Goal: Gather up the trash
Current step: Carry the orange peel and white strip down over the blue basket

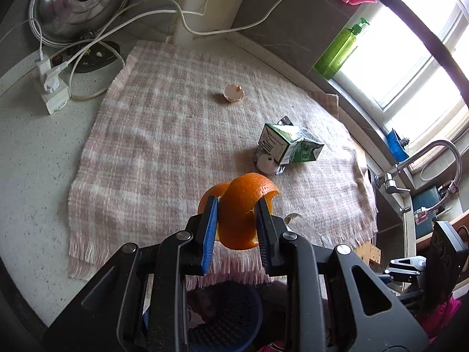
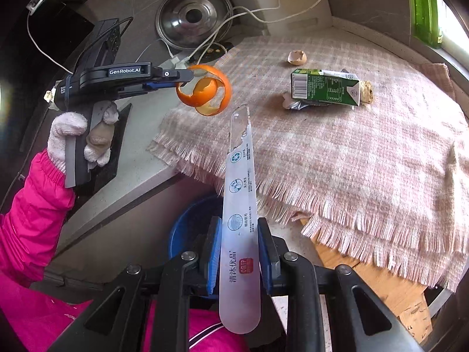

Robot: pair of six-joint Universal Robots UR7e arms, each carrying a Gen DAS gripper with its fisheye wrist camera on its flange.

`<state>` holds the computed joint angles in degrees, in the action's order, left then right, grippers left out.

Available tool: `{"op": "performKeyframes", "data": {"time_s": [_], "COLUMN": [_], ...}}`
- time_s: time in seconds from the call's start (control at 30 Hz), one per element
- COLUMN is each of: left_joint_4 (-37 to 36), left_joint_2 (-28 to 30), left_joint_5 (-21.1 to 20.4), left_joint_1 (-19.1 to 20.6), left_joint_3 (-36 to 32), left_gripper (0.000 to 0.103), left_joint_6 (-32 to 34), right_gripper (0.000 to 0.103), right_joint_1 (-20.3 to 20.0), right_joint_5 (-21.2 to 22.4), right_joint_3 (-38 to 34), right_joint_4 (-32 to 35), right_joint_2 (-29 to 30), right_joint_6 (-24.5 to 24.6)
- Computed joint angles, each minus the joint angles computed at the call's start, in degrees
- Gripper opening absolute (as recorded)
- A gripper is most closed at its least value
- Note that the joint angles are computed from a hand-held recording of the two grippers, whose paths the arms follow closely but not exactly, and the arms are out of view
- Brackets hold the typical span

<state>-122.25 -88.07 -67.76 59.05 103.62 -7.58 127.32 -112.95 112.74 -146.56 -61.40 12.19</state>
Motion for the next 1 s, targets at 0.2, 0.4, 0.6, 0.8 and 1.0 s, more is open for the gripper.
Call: {"op": "performKeyframes", "data": {"time_s": [0.2, 0.4, 0.6, 0.8, 1.0], "left_joint_4": [3.85, 6.84, 9.69, 10.88, 10.91], "left_joint_2": [-7.04, -12.74, -16.1, -17.91, -18.82], "left_joint_5": [0.55, 0.31, 1.3, 0.35, 3.25], "left_joint_1": [-0.55, -0.27, 0.7, 2.77, 2.27], "left_joint_3": [5.5, 10.37, 15.05, 19.26, 23.13], "left_gripper": [0.024, 0.024, 0.024, 0.024, 0.024], "left_joint_6": [-3.28, -6.45, -8.84, -11.28, -11.78], "right_gripper": [0.023, 0.023, 0.023, 0.023, 0.023], "right_joint_1": [0.94, 0.98, 0.29, -1.18, -1.84], "right_joint_5": [2.16, 4.95, 6.23, 6.11, 5.97], "right_joint_3": [1.68, 2.51, 2.6, 2.43, 1.89], "right_joint_4": [1.2, 1.75, 2.8, 3.96, 4.65], "right_joint_2": [0.57, 2.29, 5.17, 8.07, 10.51], "right_joint_6": [1.49, 2.61, 3.12, 4.44, 4.12]}}
